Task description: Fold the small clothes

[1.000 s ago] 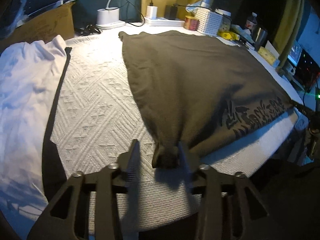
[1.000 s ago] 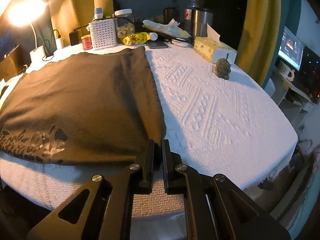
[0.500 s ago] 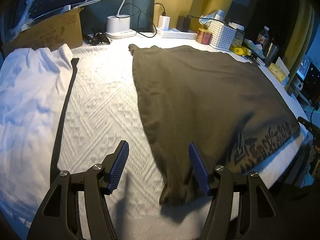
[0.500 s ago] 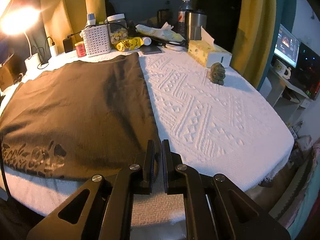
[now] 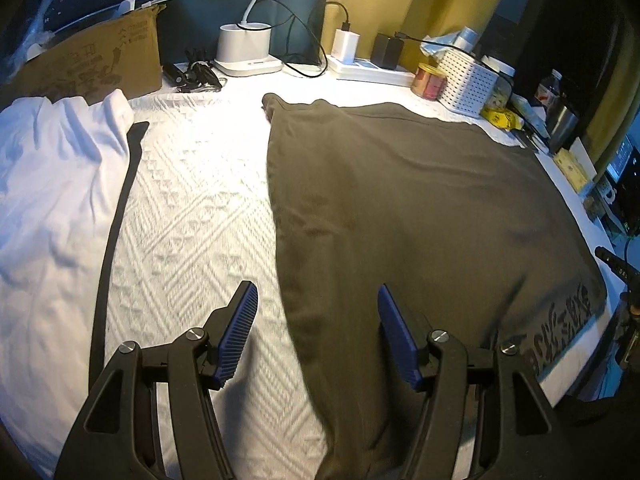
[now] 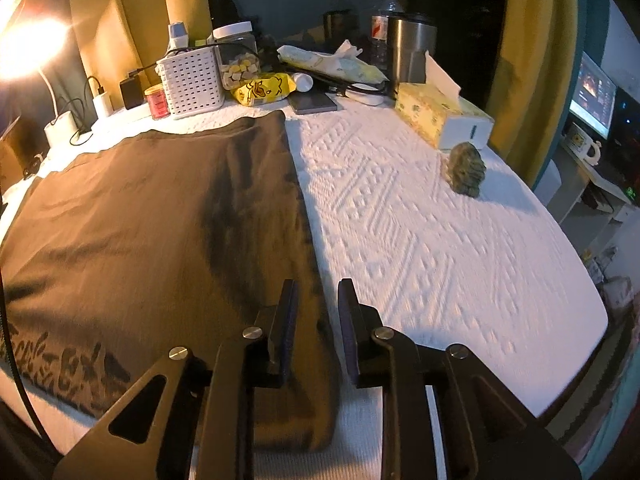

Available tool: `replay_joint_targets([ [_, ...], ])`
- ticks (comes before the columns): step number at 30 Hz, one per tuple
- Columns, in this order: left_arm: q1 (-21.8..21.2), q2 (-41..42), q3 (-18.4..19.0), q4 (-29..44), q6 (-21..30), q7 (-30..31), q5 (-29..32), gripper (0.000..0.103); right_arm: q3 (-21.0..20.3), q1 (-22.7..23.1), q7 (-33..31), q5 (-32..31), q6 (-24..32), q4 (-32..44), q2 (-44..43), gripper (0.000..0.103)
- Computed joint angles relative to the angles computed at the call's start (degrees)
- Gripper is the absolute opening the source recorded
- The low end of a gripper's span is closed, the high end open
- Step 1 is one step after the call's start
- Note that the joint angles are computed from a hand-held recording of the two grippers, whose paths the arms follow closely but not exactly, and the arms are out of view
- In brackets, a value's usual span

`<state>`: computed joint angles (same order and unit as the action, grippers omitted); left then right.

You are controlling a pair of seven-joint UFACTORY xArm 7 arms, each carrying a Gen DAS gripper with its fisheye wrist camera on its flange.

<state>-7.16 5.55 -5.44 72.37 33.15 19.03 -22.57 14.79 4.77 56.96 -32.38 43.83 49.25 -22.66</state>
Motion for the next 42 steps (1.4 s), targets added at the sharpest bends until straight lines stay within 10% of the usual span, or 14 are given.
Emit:
replay_joint_targets([
  [29,-1.32,28.34,-0.87,37.80,5.73,-6.67,13.23,0.062,-9.57,2.39,-19.23,1.16,-3.00,23.19,23.13,0.023],
  [33,-1.60,33.67,-0.46,45.47,7.75,-7.55,14.80,0.062,-11.18,2.88,-21.65,2.03,-4.57,26.75,26.60,0.052],
  [42,-1.67,45.97,-1.31,65.52,16.29,-6.10,14.43,0.062,-13.43,2.48,-31.80,13.38,-4.65,36.62,36.35,0.053],
])
